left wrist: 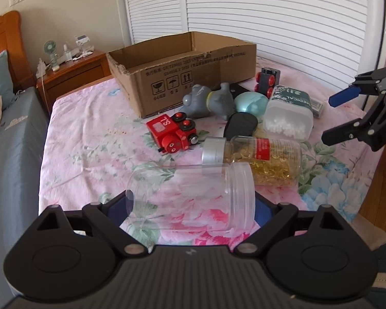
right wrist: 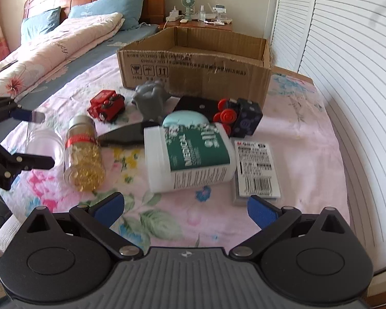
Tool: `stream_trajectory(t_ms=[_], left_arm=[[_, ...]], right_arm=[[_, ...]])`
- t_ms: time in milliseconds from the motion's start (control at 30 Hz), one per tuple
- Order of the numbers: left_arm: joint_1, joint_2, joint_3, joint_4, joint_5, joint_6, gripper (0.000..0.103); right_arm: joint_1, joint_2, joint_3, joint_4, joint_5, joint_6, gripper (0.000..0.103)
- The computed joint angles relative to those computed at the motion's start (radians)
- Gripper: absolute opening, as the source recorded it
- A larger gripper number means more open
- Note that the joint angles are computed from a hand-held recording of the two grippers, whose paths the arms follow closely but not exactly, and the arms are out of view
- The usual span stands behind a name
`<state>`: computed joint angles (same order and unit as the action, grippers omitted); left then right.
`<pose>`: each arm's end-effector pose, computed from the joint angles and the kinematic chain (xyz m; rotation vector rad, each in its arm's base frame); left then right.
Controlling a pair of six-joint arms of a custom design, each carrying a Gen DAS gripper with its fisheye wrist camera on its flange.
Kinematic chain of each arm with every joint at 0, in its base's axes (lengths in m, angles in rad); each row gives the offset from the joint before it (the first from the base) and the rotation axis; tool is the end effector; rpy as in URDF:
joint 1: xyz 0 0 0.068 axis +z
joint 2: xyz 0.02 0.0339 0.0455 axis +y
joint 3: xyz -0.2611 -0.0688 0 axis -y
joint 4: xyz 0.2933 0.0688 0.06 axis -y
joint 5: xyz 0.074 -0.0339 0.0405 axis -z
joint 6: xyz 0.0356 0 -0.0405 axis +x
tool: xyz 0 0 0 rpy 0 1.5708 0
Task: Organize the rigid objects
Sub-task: 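Grasp the clear plastic jar with the left tool while the right tool grasps the white MEDICAL bottle, then carry the clear jar into the cardboard box and release while the right tool drops the MEDICAL bottle in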
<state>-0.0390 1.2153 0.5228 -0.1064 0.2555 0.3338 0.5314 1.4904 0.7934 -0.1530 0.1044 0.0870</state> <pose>0.2683 -0.0195 0.1395 0.5535 2.2760 -0.1576 0.2904 0.1664 0.1493 -0.4869 2.3712 0.1571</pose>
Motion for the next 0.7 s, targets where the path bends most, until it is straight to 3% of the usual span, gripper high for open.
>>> stream_trajectory(t_ms=[467, 700], left_arm=[[0.01, -0.003, 0.007, -0.004, 0.004, -0.043, 0.093], [0.013, -0.008, 0.031, -0.044, 0.005, -0.039, 0.092]], right_arm=[[-0.029, 0.238, 0.252, -0.049, -0.054, -0.12, 0.102], [-0.024, 0.277, 0.296, -0.078, -0.04, -0.15, 0.093]])
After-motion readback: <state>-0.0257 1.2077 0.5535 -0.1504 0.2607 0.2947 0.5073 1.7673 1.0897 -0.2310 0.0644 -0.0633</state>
